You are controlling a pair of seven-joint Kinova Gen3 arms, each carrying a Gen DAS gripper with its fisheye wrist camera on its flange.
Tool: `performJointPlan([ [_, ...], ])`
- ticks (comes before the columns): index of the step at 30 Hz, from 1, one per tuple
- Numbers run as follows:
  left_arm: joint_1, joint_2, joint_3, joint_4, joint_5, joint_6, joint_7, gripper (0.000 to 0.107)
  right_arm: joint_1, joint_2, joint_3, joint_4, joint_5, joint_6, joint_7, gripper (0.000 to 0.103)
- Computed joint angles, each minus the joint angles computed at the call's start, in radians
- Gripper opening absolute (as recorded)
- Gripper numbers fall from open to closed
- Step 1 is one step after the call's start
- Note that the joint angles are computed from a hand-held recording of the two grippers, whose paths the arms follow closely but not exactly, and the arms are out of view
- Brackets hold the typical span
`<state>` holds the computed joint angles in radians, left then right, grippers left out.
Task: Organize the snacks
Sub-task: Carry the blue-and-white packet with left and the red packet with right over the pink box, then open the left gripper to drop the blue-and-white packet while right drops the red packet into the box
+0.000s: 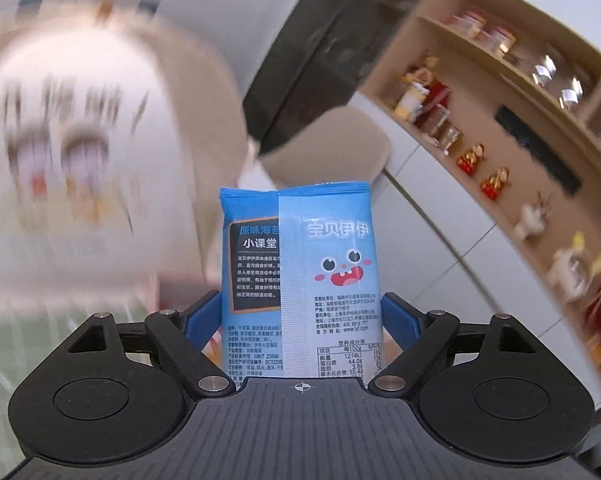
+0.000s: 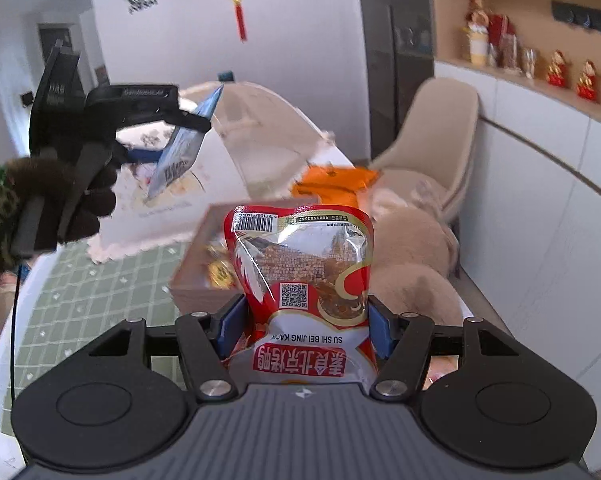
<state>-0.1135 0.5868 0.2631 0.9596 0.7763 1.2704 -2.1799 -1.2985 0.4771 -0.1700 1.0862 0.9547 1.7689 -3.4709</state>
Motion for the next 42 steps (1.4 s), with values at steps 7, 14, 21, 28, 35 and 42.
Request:
performJointPlan([
  [7,-0.036,0.047,0.049,-0.009,-0.013,0.05,-0.025,0.089,0.043,-0.022,0.058,0.031,-0.065,-0.094,0.081,0.063],
  [14,0.08,0.042,-0.042,0.04,-0.09,-0.058,-0.073,0.088,0.06,0.001,0.084,0.006,-0.066,-0.17,0.165,0.063],
  [21,0.048,0.02,-0.002,0.126,-0.061,-0.171,-0.086,0.082,0.073,0.003,0.099,0.029,-0.127,-0.199,0.171,0.063],
  [28,-0.133,-0.096,0.007,0.31,0.119,-0.109,-0.221,0.082,0.048,-0.019,0.228,-0.052,-0.08,-0.207,0.337,0.063],
  [35,-0.165,-0.198,-0.168,0.476,0.2,-0.025,-0.285,0.082,0.325,0.094,0.081,-0.376,-0.056,-0.263,0.622,0.085],
  [42,-0.231,-0.273,-0.207,0.575,0.114,-0.058,-0.386,0.082,0.357,0.169,0.221,-0.413,-0.303,-0.328,0.551,0.088],
])
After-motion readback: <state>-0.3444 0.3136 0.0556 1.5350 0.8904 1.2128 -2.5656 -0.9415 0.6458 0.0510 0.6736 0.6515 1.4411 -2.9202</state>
